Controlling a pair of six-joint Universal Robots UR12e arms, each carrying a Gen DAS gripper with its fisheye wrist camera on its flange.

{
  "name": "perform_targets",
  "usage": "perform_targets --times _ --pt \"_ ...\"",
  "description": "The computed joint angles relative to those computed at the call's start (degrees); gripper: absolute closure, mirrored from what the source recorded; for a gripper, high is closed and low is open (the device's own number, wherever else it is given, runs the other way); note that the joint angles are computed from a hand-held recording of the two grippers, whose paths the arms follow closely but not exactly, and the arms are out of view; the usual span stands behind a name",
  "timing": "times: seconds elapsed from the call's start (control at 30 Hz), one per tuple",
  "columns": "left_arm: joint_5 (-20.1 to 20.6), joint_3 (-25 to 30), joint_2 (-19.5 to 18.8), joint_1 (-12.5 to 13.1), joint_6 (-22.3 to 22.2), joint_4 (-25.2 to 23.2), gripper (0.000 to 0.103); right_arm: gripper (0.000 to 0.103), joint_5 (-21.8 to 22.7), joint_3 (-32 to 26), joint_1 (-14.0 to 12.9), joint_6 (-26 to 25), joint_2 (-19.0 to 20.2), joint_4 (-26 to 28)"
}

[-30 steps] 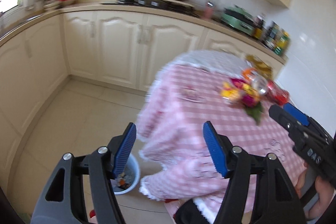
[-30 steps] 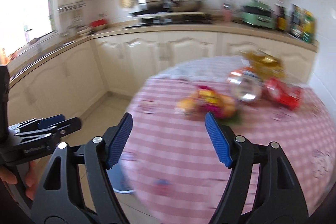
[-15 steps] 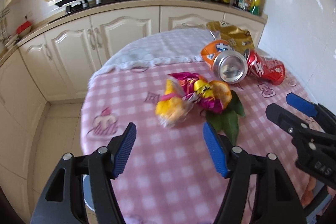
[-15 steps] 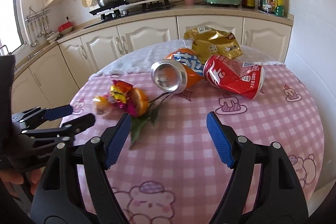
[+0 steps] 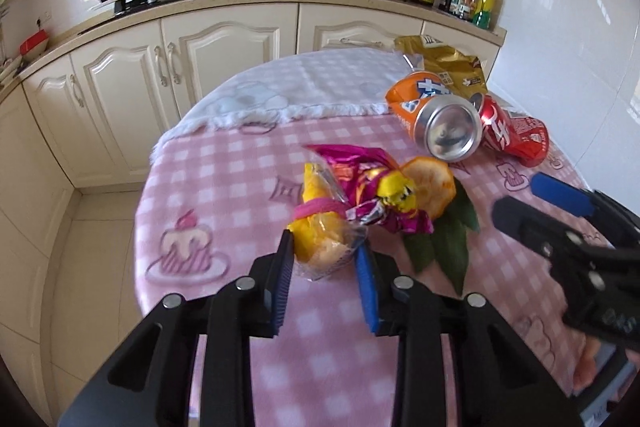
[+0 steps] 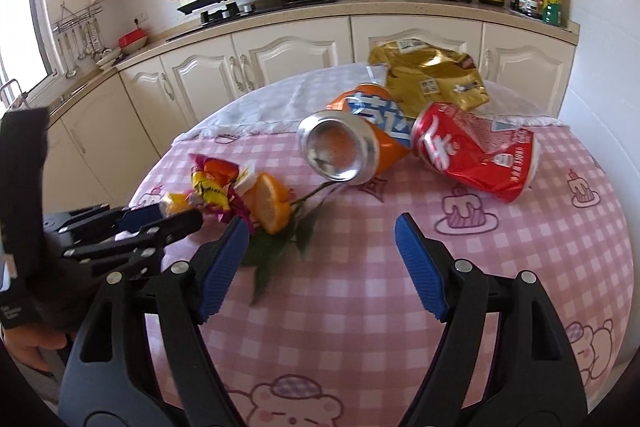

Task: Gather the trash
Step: 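Grasp the clear yellow snack bag with the left tool while the right tool grasps the pink candy wrapper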

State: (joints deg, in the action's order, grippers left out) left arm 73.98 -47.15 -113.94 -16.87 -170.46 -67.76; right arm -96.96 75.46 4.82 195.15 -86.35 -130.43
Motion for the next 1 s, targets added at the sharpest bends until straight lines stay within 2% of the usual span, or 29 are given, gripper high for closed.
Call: perform_targets --times 0.2,0.37,0.53,0.57,0.6,0.63,0.7,0.83,0.93,1.0 --pt "-0.9 -5.9 4.0 1.6 -0.9 2.5 0.074 0.028 5.3 -2.0 1.1 -2.8 1.5 0.4" --pt "-1.9 -9.3 6.3 3.0 -0.9 2.7 0.074 0.028 15.7 -2.1 0.8 0.0 2.1 -0.2" --pt "-3.2 -10.8 7.4 3.5 -0.3 3.3 0.074 0.028 18.0 -3.3 1.7 0.0 3.2 1.2" --pt "-3.7 -11.1 7.6 3.6 0.0 3.2 0.074 0.032 18.6 -3.6 1.8 0.0 3.5 2.0" --pt "-4.2 -11.2 7.8 3.6 0.2 3.2 0.074 0.043 19.2 -3.8 1.8 -0.1 3.7 2.6" --pt "-4.6 -11.4 7.9 3.7 0.4 3.0 0.074 0.068 20.2 -4.1 1.7 -0.2 3.9 3.6" --pt "-4.2 -11.9 8.2 3.7 0.0 3.4 0.074 0.068 19.8 -3.6 1.9 -0.3 3.7 3.1" --pt "-4.7 -12.8 8.7 4.0 -1.1 3.9 0.074 0.068 16.1 -2.6 2.4 0.8 2.8 1.1" --pt "-4.6 -13.4 9.1 4.3 -3.0 5.1 0.074 0.069 12.9 -1.8 2.3 1.9 1.8 0.0" --pt "-4.4 -14.4 9.8 4.7 -4.8 6.9 0.074 0.069 12.8 -1.6 2.2 2.2 1.4 -0.3"
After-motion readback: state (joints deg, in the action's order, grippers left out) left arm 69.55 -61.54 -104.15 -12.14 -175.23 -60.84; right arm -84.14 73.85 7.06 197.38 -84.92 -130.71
